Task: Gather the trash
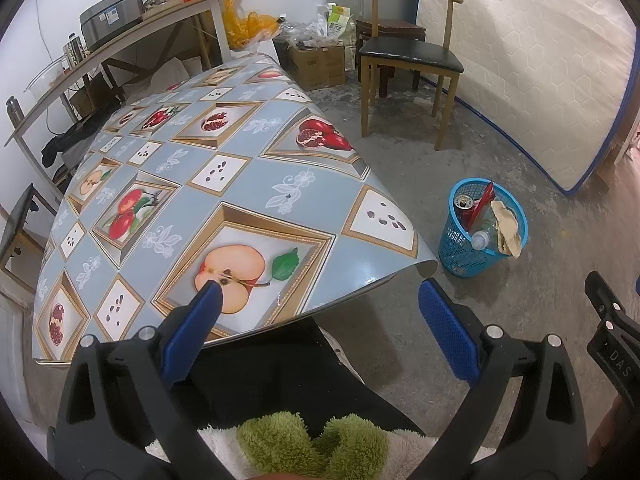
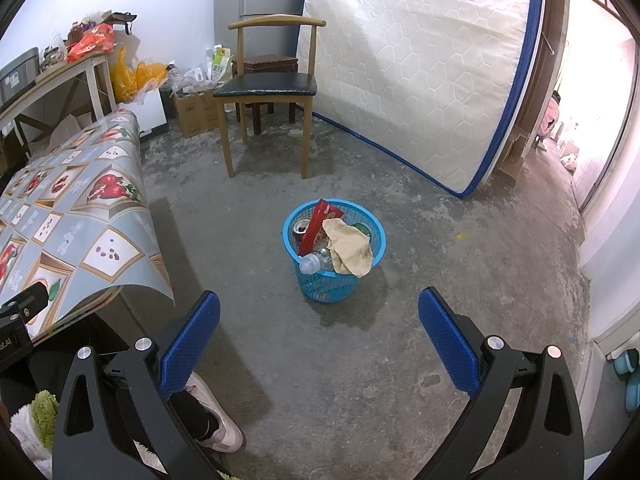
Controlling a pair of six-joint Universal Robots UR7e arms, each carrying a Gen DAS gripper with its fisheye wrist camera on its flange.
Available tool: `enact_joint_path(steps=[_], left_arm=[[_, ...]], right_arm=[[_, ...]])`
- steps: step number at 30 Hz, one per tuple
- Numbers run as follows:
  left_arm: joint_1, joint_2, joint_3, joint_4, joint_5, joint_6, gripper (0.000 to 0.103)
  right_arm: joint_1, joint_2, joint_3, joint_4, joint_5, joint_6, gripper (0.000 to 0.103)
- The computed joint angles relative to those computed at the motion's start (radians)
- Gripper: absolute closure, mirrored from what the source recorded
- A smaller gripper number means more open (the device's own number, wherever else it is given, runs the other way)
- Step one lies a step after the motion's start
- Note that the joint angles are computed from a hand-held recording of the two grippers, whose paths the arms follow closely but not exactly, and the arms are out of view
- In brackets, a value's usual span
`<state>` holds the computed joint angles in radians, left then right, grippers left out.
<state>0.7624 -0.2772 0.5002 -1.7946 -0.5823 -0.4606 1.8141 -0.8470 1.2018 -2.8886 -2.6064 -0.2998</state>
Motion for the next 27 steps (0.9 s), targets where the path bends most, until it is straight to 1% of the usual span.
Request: enact_joint_path(steps=[27], left_arm=[[0.0, 0.001, -0.004, 0.004, 0.0, -0.003, 0.009]], right_arm=[[-0.001, 0.0, 0.004, -0.006, 0.0, -0.002, 0.006]])
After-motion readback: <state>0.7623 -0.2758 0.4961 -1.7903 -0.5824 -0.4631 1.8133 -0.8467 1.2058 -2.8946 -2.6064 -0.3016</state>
